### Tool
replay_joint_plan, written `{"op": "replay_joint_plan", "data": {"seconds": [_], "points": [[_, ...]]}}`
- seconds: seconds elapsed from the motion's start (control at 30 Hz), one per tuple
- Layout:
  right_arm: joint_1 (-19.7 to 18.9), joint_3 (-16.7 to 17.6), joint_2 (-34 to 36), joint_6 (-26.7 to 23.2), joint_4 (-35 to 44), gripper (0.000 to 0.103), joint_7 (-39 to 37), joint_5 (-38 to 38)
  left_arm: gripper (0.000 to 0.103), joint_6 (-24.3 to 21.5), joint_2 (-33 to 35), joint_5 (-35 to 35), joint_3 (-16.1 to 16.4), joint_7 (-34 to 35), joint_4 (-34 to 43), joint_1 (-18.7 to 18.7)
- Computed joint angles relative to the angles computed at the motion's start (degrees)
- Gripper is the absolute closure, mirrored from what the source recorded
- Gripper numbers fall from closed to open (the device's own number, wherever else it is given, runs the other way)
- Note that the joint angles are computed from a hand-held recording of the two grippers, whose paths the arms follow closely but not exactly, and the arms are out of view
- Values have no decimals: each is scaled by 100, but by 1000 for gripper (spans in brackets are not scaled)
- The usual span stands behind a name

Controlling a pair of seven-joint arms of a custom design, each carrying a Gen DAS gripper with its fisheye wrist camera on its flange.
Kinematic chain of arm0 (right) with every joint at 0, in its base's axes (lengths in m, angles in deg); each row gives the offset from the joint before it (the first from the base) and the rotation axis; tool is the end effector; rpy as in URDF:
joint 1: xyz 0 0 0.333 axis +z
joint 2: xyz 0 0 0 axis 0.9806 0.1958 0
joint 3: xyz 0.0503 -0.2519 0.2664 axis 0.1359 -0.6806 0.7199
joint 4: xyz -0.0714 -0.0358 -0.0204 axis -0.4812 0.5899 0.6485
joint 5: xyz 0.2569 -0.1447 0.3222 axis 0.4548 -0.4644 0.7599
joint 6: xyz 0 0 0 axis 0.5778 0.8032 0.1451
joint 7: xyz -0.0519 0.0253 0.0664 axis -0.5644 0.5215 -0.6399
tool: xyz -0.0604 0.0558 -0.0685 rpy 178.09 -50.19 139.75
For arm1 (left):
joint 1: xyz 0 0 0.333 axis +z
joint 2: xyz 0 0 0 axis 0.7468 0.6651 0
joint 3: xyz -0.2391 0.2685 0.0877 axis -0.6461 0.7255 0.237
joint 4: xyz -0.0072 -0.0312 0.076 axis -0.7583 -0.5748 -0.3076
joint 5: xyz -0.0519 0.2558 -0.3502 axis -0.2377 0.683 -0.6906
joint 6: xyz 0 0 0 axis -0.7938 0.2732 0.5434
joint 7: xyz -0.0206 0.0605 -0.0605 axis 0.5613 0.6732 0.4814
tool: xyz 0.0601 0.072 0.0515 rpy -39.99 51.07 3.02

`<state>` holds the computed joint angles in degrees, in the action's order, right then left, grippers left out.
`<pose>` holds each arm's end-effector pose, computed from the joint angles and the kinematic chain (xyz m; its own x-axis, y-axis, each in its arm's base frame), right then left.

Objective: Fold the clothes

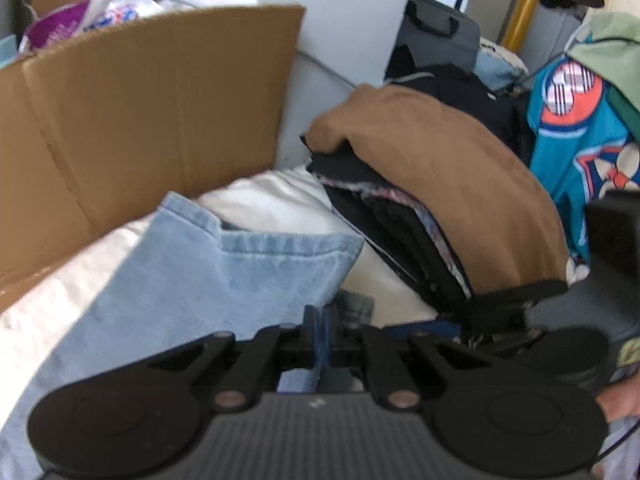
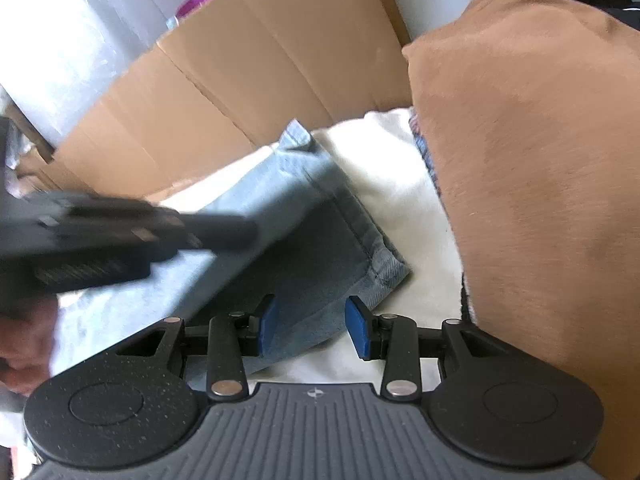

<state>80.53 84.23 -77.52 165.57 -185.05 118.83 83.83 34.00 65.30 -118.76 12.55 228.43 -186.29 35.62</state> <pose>0.3748 0.1013 0.4633 -0.3210 -0.8375 -0.4422 -0.6249 0.5382 -0.5656 0.5060 -0.2034 0.5286 -0.9373 -0.3061 0.1668 -0.3423 0.7176 -0.6065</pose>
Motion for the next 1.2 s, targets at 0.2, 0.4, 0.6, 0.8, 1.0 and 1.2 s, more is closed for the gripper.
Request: {"op": "replay_joint_plan", "data": {"seconds": [0.2, 0.4, 0.6, 0.8, 1.0, 1.2], "points": [[-194, 228, -294, 14, -113, 59, 260, 17, 100, 32, 27, 65, -36, -47, -114, -10], [-360, 367, -450, 50, -194, 59, 470, -71, 100, 167, 59, 122, -87, -35, -275, -58], [-480, 432, -575, 90, -251, 59, 614, -126, 100, 273, 96, 161, -111, -109, -410, -79], [-606, 508, -474, 178, -217, 59, 700, -147, 97, 304, 158, 196, -130, -319, -447, -71], [-595, 495, -520, 168, -242, 59, 711, -168, 77, -123, -102, 156, 6, -263, -381, 19], [-723, 626, -478, 260, -201, 59, 847, -133, 55, -238, -431, 332, 208, -139, -373, 107]]}}
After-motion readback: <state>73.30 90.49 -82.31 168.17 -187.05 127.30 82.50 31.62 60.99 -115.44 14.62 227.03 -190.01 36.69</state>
